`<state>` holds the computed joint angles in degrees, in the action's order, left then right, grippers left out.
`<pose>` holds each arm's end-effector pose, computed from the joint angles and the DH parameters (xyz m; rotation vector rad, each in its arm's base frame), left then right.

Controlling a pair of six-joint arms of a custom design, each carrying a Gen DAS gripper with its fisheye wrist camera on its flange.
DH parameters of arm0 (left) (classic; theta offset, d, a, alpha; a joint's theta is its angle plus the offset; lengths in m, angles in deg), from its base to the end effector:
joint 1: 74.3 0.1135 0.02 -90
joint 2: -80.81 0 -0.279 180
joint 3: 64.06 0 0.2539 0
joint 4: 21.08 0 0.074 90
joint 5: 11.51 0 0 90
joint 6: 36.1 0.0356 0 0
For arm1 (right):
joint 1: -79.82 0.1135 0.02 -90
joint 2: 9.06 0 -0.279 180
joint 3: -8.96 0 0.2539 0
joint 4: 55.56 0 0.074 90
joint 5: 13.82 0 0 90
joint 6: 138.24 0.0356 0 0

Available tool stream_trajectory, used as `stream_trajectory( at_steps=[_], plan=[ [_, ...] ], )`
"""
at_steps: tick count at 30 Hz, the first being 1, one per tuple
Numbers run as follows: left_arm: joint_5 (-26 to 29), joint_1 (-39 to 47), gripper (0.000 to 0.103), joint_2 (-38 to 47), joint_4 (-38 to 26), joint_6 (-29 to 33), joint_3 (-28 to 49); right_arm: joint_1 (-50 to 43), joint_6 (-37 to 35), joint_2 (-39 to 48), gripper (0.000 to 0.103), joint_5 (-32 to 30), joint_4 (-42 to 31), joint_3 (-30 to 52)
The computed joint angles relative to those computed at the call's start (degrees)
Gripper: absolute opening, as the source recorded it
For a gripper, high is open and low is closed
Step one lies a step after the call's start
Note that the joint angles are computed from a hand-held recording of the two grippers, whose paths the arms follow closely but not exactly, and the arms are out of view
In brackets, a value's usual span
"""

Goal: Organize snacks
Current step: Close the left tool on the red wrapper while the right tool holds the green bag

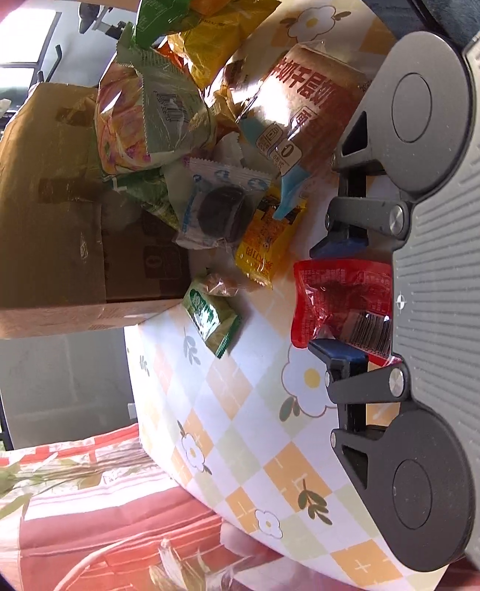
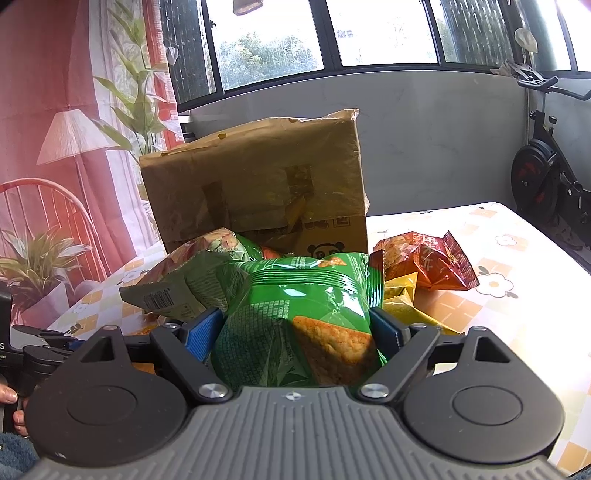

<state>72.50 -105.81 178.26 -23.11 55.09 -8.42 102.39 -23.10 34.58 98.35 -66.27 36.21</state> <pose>0.2785 -0.1663 0.1451 0.6072 2.2547 -0.1423 0.1500 0.0478 0.1857 0.2837 1.9888 0.1360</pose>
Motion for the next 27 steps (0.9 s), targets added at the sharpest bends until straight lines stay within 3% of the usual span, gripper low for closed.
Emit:
stream_trajectory(
  at_steps=[4, 22, 27],
  plan=[
    [-0.6, 1.6, 0.037, -2.1, 2.3, -3.5, -1.9, -0.2, 0.1, -0.2, 0.086, -0.1, 0.1, -0.1],
    [-0.6, 1.9, 0.030, -4.5, 5.1, -4.3, -4.5, 0.9, 0.4, -1.3, 0.086, 2.5, 0.0, -0.4],
    [0.5, 4.3, 0.030, -5.4, 5.6, -8.6, -5.2, 0.3, 0.2, -1.3, 0.086, 1.5, 0.3, -0.5]
  ],
)
